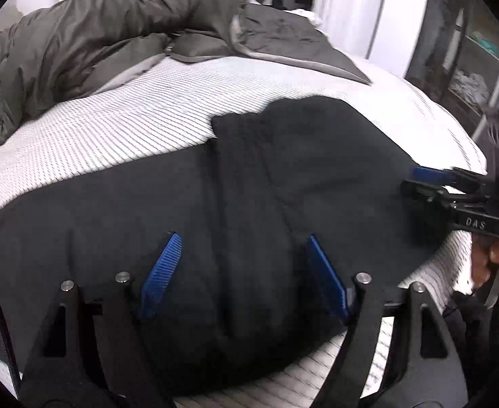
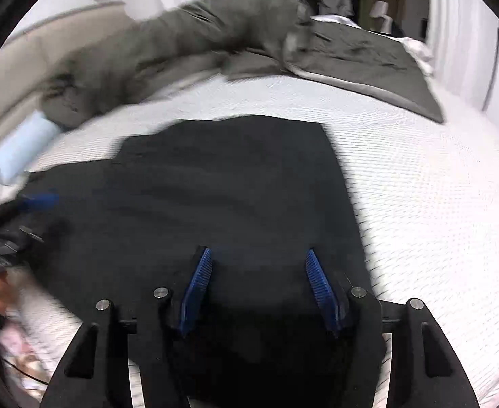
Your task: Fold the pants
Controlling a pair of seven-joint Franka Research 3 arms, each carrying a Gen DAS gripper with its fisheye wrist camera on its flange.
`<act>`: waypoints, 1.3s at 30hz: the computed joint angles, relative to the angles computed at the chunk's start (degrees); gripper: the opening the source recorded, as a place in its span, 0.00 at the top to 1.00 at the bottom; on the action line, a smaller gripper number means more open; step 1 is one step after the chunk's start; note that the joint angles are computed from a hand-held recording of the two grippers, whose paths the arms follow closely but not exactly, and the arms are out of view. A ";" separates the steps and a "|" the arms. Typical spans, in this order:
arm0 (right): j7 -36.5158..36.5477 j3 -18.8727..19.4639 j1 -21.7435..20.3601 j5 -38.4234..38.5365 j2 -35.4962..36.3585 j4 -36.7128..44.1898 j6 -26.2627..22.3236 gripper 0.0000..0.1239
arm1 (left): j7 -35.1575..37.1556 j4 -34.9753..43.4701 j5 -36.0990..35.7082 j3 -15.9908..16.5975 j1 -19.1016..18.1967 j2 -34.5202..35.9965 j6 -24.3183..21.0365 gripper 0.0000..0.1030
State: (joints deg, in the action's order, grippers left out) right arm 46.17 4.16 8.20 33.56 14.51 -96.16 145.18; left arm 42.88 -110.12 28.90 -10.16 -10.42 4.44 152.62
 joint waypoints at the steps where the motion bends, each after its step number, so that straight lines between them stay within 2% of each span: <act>1: -2.92 1.13 -0.59 2.99 -1.65 -2.50 0.05 0.50 | 0.33 -0.35 0.29 -0.52 -0.58 0.01 -0.68 0.25; 3: -5.48 1.65 0.46 3.62 -2.82 -5.24 0.58 0.48 | -0.27 0.76 1.32 -0.44 -1.09 1.84 -3.53 0.24; 4: -4.40 1.03 2.08 -0.18 -2.75 -6.77 3.30 0.48 | -1.58 -0.27 1.26 -0.29 -1.19 1.62 -3.21 0.24; 5: -2.63 -0.12 3.68 -3.96 -2.60 -8.17 6.38 0.48 | -4.06 -2.60 1.90 0.01 -1.18 0.41 -1.08 0.24; 6: -2.75 0.11 3.27 -3.72 -2.58 -9.05 8.18 0.48 | -5.81 -5.02 2.43 0.16 -1.04 -1.34 0.54 0.22; 7: -4.47 0.70 1.98 -0.41 -2.84 -9.32 7.92 0.48 | -8.45 -7.64 3.39 0.25 -0.83 -3.62 2.10 0.20; 9: -3.32 0.07 0.69 1.80 -3.19 -8.98 6.56 0.48 | -11.82 -11.57 4.57 0.06 0.07 -7.47 3.75 0.19; 11: -4.81 0.09 -0.59 5.12 -4.63 -9.58 5.54 0.46 | -18.40 -15.98 9.32 -1.28 1.43 -13.45 0.97 0.19; 14: -11.66 0.07 -2.69 14.55 -7.77 -11.13 2.06 0.35 | -28.52 -23.23 12.09 -2.96 4.95 -22.31 0.54 0.18; 17: -15.02 -0.99 -2.66 20.38 -10.17 -12.75 0.34 0.35 | -40.59 -31.20 11.26 -3.82 9.43 -30.90 0.15 0.17; 19: -15.79 -1.75 -2.39 22.69 -11.02 -13.40 -0.45 0.35 | -46.66 -35.83 9.29 -3.11 11.85 -34.31 3.72 0.18; 20: -16.02 -1.94 -2.11 23.61 -11.19 -13.60 -0.70 0.35 | -49.02 -37.89 8.44 -2.34 13.17 -34.97 7.88 0.20; 21: -16.12 -2.21 -1.96 24.07 -11.31 -13.59 -1.16 0.35 | -50.60 -39.08 8.34 -2.34 15.02 -35.02 11.73 0.20; 23: -16.86 -2.75 -1.84 24.37 -12.51 -14.81 -2.02 0.35 | -51.49 -38.87 8.17 -3.27 18.78 -34.04 14.97 0.20; 26: -18.21 -3.32 -1.44 24.63 -13.32 -16.03 -2.38 0.35 | -53.76 -36.83 7.54 -5.09 23.81 -31.70 15.46 0.29; 28: -18.57 -3.67 -1.35 25.19 -13.29 -16.40 -2.76 0.35 | -56.06 -35.84 6.33 -5.32 25.81 -29.82 15.51 0.47; 29: -18.73 -3.82 -1.37 25.44 -13.20 -16.52 -3.00 0.35 | -56.38 -33.89 7.15 -6.27 27.08 -28.21 13.24 0.72; 30: -18.82 -3.96 -1.43 25.49 -13.16 -16.78 -3.15 0.35 | -54.91 -31.74 7.67 -6.29 26.57 -26.75 9.70 0.91; 32: -18.50 -4.10 -1.53 25.29 -12.87 -16.84 -3.19 0.35 | -55.95 -29.00 10.78 -6.88 26.30 -25.14 7.00 0.97; 35: -18.67 -4.35 -1.94 25.85 -12.63 -16.63 -3.88 0.35 | -54.91 -24.03 16.77 -8.64 24.73 -24.81 0.77 0.98; 39: -18.91 -4.54 -2.44 27.05 -12.53 -16.27 -3.90 0.35 | -50.70 -14.60 22.74 -9.72 21.12 -21.62 -2.24 0.98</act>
State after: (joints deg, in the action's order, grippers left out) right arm 27.26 -0.38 5.76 60.61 1.98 -112.43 141.29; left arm -7.81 -124.72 51.64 -19.88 10.69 -17.18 150.38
